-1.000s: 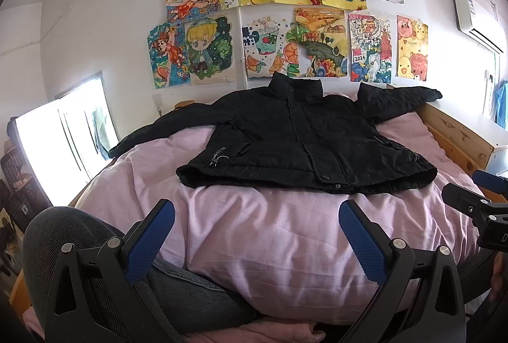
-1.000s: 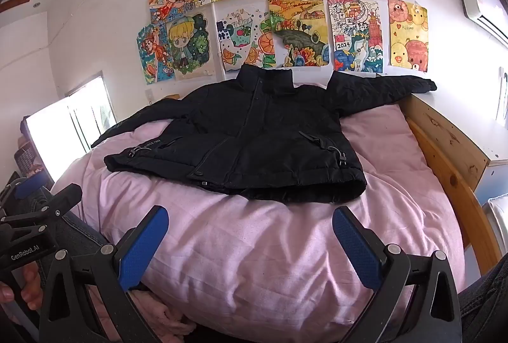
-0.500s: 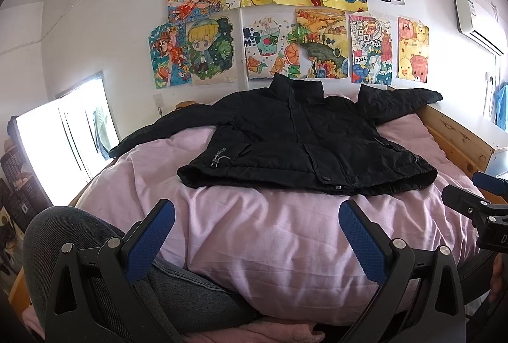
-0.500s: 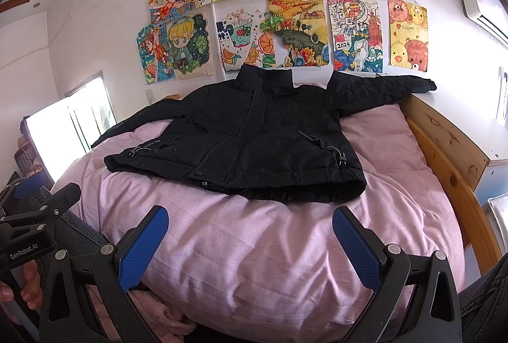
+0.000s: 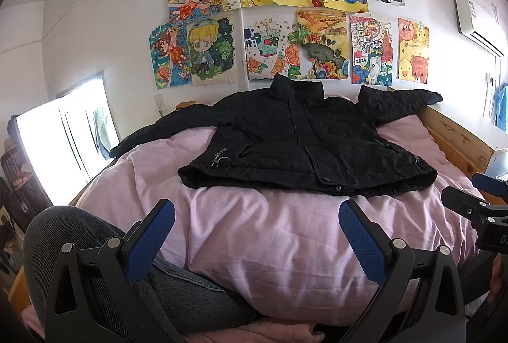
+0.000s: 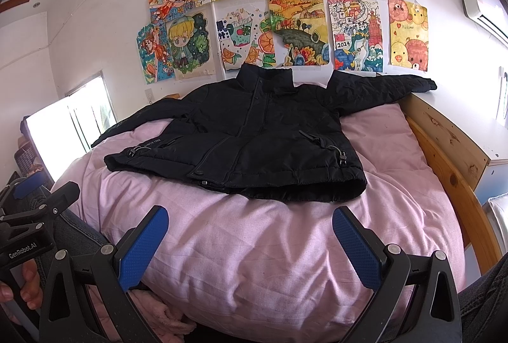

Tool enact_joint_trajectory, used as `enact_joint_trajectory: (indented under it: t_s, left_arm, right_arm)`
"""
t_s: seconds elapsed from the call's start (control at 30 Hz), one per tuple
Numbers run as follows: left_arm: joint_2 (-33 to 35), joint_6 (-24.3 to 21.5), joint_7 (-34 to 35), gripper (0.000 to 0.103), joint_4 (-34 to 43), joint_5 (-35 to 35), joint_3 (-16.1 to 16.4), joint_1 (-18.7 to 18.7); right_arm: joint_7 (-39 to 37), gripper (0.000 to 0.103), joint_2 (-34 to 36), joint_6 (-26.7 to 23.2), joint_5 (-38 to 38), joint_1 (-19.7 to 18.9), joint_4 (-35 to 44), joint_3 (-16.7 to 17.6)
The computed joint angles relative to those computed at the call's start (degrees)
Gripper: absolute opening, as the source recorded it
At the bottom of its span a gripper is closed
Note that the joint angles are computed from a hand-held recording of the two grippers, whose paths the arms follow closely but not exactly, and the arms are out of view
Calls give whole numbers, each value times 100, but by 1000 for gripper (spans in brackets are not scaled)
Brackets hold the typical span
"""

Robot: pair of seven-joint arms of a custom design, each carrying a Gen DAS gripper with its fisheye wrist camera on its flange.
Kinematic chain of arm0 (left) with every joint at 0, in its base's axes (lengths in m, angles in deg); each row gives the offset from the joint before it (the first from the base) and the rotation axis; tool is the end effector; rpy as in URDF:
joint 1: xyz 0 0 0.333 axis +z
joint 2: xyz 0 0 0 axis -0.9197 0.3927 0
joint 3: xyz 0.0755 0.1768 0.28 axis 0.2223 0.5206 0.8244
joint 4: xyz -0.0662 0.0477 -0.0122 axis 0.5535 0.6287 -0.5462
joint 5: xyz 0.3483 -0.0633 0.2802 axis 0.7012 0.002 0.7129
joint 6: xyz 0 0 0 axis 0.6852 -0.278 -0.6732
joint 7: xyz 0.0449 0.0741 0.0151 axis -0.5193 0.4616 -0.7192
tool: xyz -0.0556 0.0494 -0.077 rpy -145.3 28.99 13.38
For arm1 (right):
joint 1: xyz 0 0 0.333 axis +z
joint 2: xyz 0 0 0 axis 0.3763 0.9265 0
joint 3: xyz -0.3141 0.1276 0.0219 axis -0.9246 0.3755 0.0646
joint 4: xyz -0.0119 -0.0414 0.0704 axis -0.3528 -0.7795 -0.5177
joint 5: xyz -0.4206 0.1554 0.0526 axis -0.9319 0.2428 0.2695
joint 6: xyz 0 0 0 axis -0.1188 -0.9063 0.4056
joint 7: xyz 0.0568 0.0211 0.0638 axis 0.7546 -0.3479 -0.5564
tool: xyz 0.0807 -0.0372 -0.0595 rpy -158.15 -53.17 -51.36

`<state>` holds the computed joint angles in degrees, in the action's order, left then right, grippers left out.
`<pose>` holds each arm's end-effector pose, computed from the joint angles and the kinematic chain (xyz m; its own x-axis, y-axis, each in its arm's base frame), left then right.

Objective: Fold large clothes

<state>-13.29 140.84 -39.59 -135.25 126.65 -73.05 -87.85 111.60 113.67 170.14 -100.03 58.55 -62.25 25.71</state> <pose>0.6923 -0.3123 0.4789 -0.1859 -0.9781 -0.0938 -0.4369 0.1678 -0.8837 0.6830 0.4482 0.5565 -0.0058 -0.9874 -0.1581 -0.5529 0.1349 -0.8223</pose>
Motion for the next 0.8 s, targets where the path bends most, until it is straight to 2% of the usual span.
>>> enact_joint_trajectory:
  t_s: [0.8]
  left_arm:
    - [3,10,-57,102,6,46,6,-1]
  right_arm:
    - [-3,103,-17,11,9,-9,-14,3]
